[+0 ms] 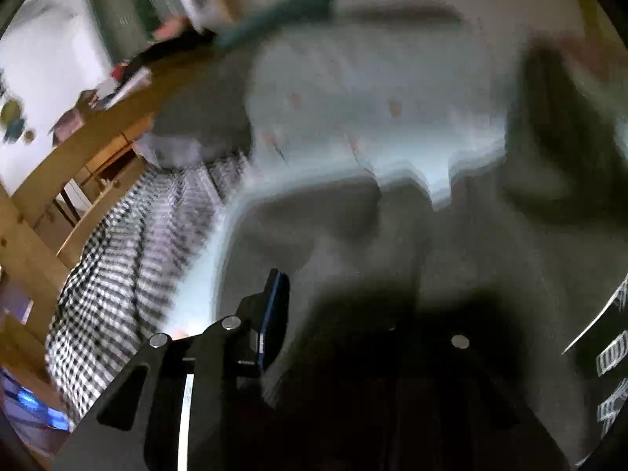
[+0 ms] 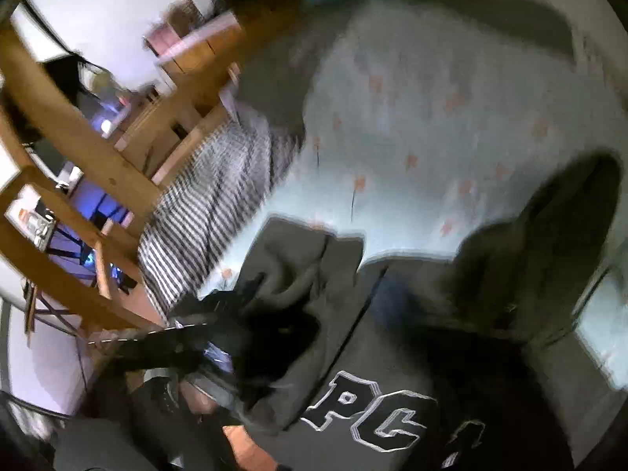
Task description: Fold large clothes
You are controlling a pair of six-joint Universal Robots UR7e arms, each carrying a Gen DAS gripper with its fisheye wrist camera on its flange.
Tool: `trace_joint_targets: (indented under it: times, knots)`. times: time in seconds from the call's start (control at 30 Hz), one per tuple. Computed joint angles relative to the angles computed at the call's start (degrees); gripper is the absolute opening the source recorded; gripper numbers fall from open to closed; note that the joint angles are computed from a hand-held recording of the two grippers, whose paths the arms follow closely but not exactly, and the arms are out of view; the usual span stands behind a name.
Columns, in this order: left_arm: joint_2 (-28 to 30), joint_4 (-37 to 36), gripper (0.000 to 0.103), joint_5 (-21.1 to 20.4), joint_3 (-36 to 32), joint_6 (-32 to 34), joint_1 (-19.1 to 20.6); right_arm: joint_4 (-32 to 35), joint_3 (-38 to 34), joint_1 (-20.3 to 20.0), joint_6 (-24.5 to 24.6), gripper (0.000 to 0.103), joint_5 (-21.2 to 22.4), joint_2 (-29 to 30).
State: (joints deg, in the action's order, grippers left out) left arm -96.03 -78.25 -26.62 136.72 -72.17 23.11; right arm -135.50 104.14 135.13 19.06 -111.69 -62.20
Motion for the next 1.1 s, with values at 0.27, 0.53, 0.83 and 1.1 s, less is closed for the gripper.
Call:
trace_joint_targets:
  times: [0.27,0.53,0.83,1.1]
  knots:
    - [-5.2,1.6,0.03,-1.9,2.0,-7.6,-1.2,-18.7,9.1,-12.4,8.3,0.098,20.5,7.5]
    - [-8.7,0.8,0.03,-2.3,4.4,-8.8,-3.1,-24.9,6.3,-16.3,9.6,0.076,24.6,15.7]
    - [-8.6,-0.5,0.03,-1.5,4.1,-7.8,-2.0,-23.2,6.1,-13.0,8.2,0.096,17.0,12.5]
    - [-9.1,-0.9,0.03,-1.1,4.2,-7.6,-1.5,-22.7,4.3,-14.5,5.6,0.101,15.4,16.3]
